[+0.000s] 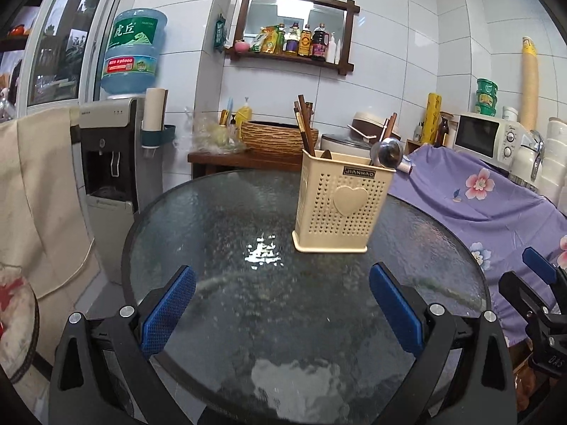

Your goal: Organize utensils

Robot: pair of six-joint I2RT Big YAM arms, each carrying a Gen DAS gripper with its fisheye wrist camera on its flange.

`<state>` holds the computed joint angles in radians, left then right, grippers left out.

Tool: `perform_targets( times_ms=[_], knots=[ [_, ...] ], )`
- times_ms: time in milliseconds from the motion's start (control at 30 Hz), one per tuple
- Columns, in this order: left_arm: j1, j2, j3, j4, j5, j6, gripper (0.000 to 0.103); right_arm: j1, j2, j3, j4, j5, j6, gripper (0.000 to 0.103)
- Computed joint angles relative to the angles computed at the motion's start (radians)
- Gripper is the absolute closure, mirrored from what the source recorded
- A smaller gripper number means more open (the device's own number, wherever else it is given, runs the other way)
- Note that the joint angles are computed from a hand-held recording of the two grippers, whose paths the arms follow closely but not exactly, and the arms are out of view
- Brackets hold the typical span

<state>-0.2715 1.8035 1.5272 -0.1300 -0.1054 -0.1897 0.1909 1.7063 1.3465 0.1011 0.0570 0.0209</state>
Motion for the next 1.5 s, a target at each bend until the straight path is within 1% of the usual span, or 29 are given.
perform_targets(
  times_ms=[133,300,400,533,667,800,867,1000,1300,1500],
  knots=[
    [-0.012,-0.048,-0.078,0.038,-0.011,-0.017,0.006,0.008,-0.053,-0.078,0.038,0.009,-0.012,0.006],
    [-0.035,-0.09,-0.133,0.061,-0.08,0.031,0.006,0.018,-0.097,-0.131,0.056,0.014,-0.01,0.006],
    [-0.036,-0.111,-0.154,0.068,-0.071,0.025,0.006,0.021,-0.113,-0.145,0.057,0.016,-0.006,0.006],
    [-0.044,-0.135,-0.18,0.093,-0.101,0.048,0.006,0.022,-0.127,-0.155,0.052,0.023,-0.004,0.006],
    [-0.048,-0.144,-0.186,0.103,-0.122,0.06,0.006,0.027,-0.132,-0.155,0.047,0.036,-0.013,0.006],
    [-0.049,-0.145,-0.183,0.094,-0.138,0.057,0.006,0.025,-0.132,-0.147,0.039,0.038,-0.013,0.006],
    [-0.048,-0.148,-0.187,0.096,-0.134,0.053,0.006,0.024,-0.132,-0.148,0.038,0.038,-0.011,0.006],
    [-0.05,-0.151,-0.193,0.103,-0.153,0.055,0.006,0.025,-0.134,-0.148,0.034,0.039,-0.009,0.006],
    [-0.061,-0.155,-0.196,0.106,-0.166,0.068,0.006,0.028,-0.134,-0.144,0.029,0.047,-0.011,0.006],
    [-0.06,-0.158,-0.202,0.112,-0.161,0.068,0.006,0.03,-0.132,-0.144,0.027,0.049,-0.014,0.006]
  ],
)
